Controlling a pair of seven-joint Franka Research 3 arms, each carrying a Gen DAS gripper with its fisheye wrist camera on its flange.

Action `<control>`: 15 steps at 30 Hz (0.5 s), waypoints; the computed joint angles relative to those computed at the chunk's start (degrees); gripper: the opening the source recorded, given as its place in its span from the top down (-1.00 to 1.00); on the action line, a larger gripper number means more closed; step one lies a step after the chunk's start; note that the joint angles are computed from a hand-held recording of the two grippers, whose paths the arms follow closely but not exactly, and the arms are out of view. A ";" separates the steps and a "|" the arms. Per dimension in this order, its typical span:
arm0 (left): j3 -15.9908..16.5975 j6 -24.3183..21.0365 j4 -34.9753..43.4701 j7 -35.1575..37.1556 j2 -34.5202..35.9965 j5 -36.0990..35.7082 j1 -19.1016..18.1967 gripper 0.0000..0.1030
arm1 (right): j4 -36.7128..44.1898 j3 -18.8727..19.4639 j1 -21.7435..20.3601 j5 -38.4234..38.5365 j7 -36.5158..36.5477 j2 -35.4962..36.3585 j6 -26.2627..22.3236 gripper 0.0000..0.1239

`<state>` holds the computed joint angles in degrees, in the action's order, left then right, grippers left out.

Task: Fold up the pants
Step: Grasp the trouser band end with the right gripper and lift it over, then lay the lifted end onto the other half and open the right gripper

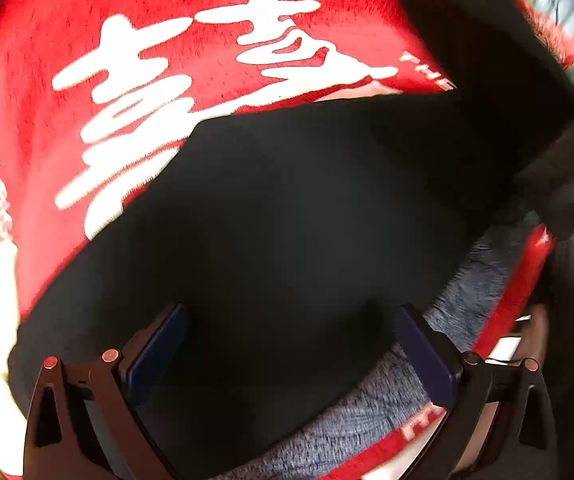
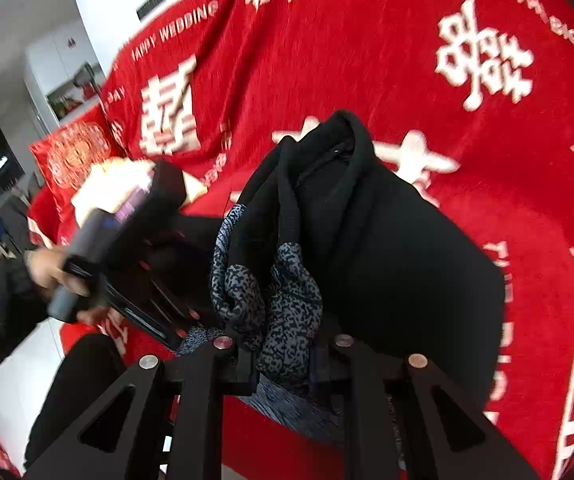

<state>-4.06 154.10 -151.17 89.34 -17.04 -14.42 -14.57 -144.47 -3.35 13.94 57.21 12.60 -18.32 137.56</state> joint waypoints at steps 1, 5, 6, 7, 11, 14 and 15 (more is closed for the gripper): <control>1.39 1.02 -1.06 2.05 -1.14 -2.84 -1.17 -1.00 | -0.20 1.16 0.54 -0.07 0.63 1.08 1.70 0.71; 2.47 1.89 -4.26 2.20 -5.17 -2.81 -0.29 -1.00 | -1.25 5.34 4.06 -0.26 2.52 5.12 10.46 0.71; 2.66 1.62 -5.05 1.92 -6.22 -2.21 0.20 -1.00 | -1.53 6.04 5.05 -0.02 2.53 5.99 12.63 0.71; 3.39 1.68 -5.09 2.23 -6.20 -2.09 0.35 -1.00 | -1.66 6.45 5.92 0.25 2.44 6.44 14.26 0.71; 6.55 2.66 -6.77 3.94 -7.81 -5.08 -0.37 -1.00 | -3.11 6.85 9.25 2.52 -1.41 5.93 18.21 0.71; 7.69 3.44 -6.70 4.64 -6.96 -7.06 -0.54 -1.00 | -4.90 7.49 11.31 2.61 -3.38 4.90 20.81 0.70; 7.75 3.68 -6.24 4.86 -6.14 -7.44 -0.57 -1.00 | -4.80 7.78 11.76 1.93 -2.81 5.47 21.53 0.69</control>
<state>3.70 157.78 -157.41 94.20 -23.19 -21.85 -15.14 -149.26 4.43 25.70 59.13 9.80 -12.86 159.09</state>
